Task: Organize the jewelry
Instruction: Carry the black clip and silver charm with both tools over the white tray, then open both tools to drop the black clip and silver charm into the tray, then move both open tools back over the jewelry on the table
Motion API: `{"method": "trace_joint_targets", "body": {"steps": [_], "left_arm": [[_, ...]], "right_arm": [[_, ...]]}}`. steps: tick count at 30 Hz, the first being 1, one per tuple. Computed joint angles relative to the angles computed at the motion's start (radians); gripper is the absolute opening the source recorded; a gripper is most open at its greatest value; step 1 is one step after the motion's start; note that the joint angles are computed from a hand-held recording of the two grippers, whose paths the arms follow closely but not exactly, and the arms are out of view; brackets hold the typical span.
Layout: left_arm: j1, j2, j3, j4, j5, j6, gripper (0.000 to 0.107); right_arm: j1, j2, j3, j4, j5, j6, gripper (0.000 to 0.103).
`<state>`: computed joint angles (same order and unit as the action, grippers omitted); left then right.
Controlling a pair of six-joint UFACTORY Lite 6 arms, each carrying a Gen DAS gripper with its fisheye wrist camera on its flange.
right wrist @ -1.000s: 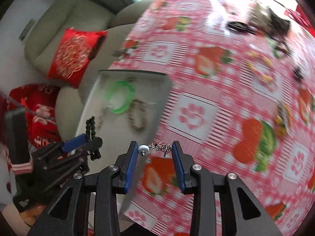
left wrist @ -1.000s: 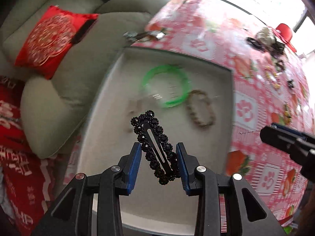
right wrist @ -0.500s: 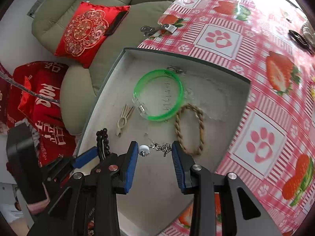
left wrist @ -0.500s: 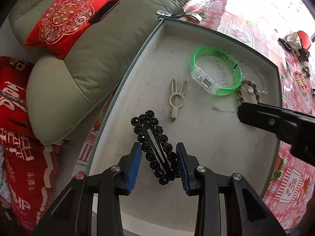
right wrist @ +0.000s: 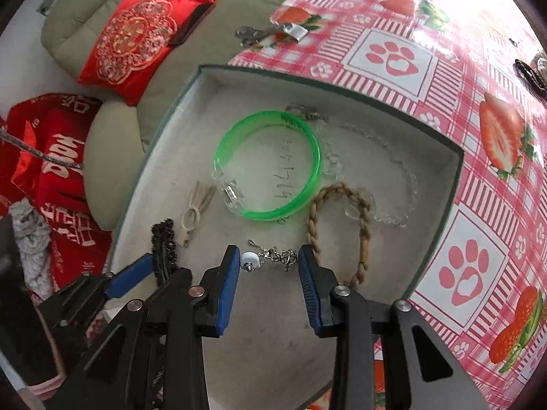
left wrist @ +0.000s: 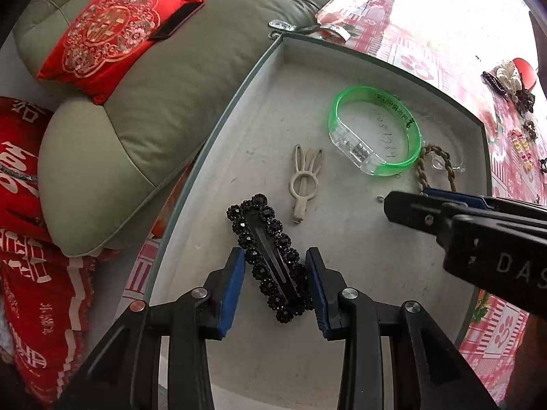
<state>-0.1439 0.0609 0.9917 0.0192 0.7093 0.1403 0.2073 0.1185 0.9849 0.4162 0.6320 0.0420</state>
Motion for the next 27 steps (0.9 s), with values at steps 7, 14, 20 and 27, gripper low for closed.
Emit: {"method": "trace_joint_targets", "body": {"steps": [7, 14, 20, 27], "left_arm": [[-0.004, 0.013, 0.017, 0.013, 0.011, 0.001, 0.044], [-0.015, -0.011, 0.019, 0.038, 0.015, -0.021, 0.066], [-0.044, -0.025, 0.029, 0.069, 0.047, -0.049, 0.066], [-0.087, -0.060, 0.027, 0.085, 0.080, -0.069, 0.080]], "right_arm": [[-0.017, 0.000, -0.003, 0.038, -0.002, -0.030, 0.039], [-0.069, -0.016, -0.022, 0.134, 0.021, -0.117, 0.063], [-0.133, -0.096, -0.078, 0.242, 0.048, -0.190, 0.067], [-0.217, -0.239, -0.136, 0.325, 0.117, -0.247, 0.080]]}}
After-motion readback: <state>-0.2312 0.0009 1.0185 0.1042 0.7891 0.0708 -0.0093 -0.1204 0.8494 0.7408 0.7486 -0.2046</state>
